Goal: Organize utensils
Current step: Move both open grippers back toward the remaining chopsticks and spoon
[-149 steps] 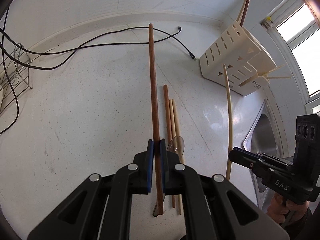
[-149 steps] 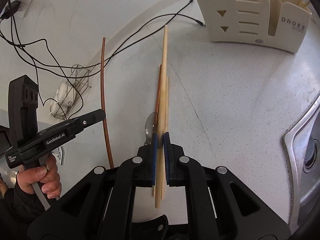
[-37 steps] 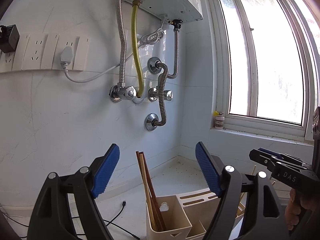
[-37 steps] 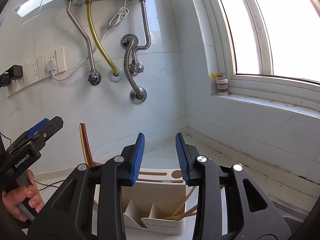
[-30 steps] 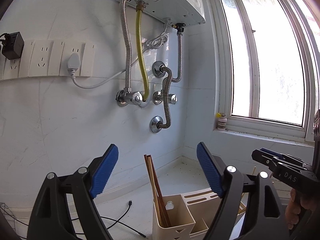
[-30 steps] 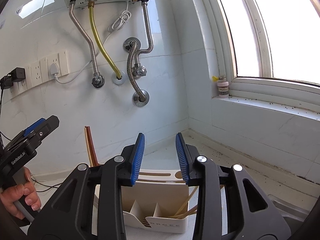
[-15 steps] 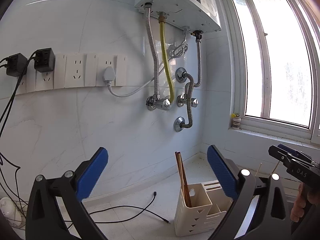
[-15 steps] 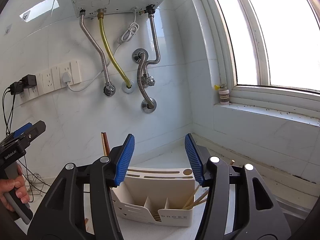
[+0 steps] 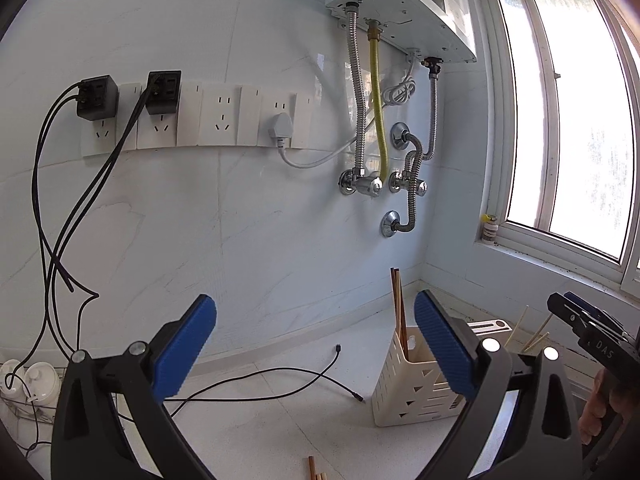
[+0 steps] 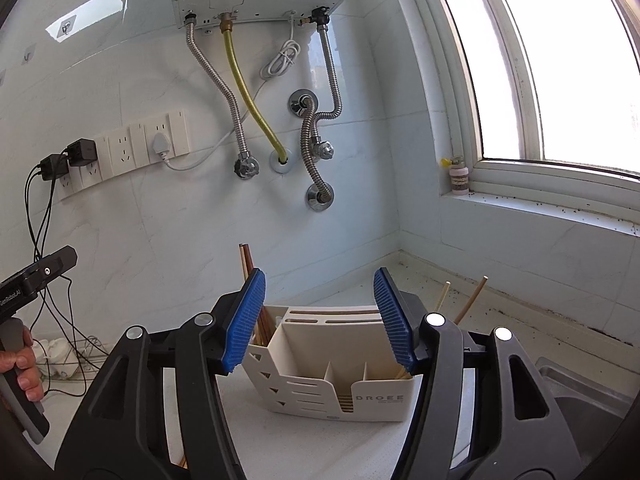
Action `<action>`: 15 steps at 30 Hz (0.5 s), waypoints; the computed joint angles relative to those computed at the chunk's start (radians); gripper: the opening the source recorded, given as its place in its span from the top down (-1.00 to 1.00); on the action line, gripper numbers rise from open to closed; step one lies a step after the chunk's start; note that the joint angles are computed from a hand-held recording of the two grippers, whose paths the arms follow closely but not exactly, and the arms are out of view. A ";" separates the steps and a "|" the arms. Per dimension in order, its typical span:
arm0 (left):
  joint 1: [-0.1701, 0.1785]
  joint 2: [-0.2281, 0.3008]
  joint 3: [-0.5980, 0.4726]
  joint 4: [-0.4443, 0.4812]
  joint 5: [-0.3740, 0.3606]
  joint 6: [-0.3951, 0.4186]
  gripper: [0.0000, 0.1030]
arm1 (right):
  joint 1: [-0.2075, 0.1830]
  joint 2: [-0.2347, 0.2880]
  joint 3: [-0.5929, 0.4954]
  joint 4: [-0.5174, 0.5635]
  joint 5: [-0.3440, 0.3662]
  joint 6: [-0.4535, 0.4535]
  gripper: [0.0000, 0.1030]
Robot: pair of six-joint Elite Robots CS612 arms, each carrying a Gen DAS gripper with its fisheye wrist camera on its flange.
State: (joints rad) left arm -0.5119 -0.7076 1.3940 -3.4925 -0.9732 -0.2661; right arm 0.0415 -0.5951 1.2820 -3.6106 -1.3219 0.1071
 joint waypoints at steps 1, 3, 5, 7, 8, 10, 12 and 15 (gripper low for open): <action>0.000 -0.006 0.011 0.003 -0.002 -0.005 -0.89 | 0.002 -0.003 0.008 0.000 0.003 0.000 -0.05; 0.000 -0.016 0.032 0.009 -0.003 -0.016 -0.89 | 0.004 -0.010 0.023 0.004 0.011 -0.002 -0.05; 0.001 -0.027 0.053 0.018 -0.004 -0.029 -0.89 | 0.007 -0.018 0.041 0.012 0.019 -0.006 -0.05; 0.002 -0.037 0.075 0.030 -0.003 -0.049 -0.89 | 0.011 -0.024 0.055 0.023 0.028 -0.012 -0.05; 0.003 -0.042 0.087 0.038 -0.004 -0.063 -0.89 | 0.012 -0.027 0.064 0.027 0.032 -0.015 -0.05; 0.008 -0.053 0.110 0.057 -0.010 -0.100 -0.89 | 0.016 -0.032 0.078 0.035 0.037 -0.020 -0.05; 0.013 -0.065 0.134 0.083 -0.025 -0.140 -0.89 | 0.020 -0.037 0.088 0.051 0.043 -0.022 -0.05; 0.021 -0.081 0.173 0.112 -0.046 -0.197 -0.89 | 0.024 -0.043 0.107 0.075 0.053 -0.024 -0.05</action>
State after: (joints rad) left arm -0.4914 -0.7889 1.5668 -3.3806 -1.0194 -0.4631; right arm 0.0656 -0.6377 1.3885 -3.5358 -1.2687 0.0831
